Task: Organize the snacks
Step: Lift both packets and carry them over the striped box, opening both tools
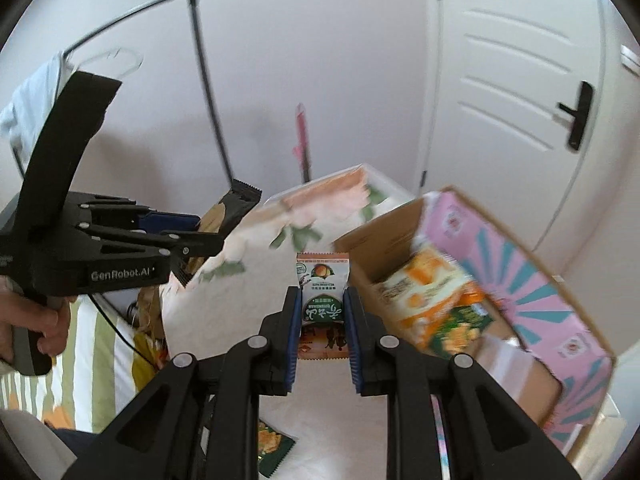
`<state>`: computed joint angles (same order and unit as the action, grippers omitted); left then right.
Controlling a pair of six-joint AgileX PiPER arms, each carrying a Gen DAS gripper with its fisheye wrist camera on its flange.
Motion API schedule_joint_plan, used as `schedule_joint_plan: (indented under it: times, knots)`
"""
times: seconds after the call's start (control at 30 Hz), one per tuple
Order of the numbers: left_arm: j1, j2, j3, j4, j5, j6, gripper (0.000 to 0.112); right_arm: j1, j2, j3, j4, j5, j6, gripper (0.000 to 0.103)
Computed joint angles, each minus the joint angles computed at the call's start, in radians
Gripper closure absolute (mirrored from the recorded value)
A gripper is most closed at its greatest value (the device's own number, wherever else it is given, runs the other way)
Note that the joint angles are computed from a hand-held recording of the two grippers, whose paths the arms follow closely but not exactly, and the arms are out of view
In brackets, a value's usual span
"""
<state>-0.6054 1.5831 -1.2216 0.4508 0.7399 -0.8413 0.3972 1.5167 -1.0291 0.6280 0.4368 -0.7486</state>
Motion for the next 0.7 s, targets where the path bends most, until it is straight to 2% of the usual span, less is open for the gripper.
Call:
schedule_joint_plan:
  times: [0.23, 0.4, 0.57, 0.7]
  knots:
    - [-0.034, 0.151, -0.301, -0.133, 0.041, 0.233, 0.084, -0.096, -0.069, -0.03, -0.165, 0.018, 0.209, 0.084]
    - [-0.03, 0.336, -0.583, -0.28, 0.108, 0.436, 0.084, -0.16, -0.069, -0.056, -0.322, 0.034, 0.44, 0.084]
    - [-0.025, 0.525, -0.873, -0.407, 0.234, 0.613, 0.084, -0.208, -0.046, -0.087, -0.479, 0.054, 0.664, 0.084]
    - [-0.026, 0.709, -1.164, -0.471, 0.382, 0.704, 0.084, -0.228, -0.003, -0.122, -0.585, 0.077, 0.819, 0.084]
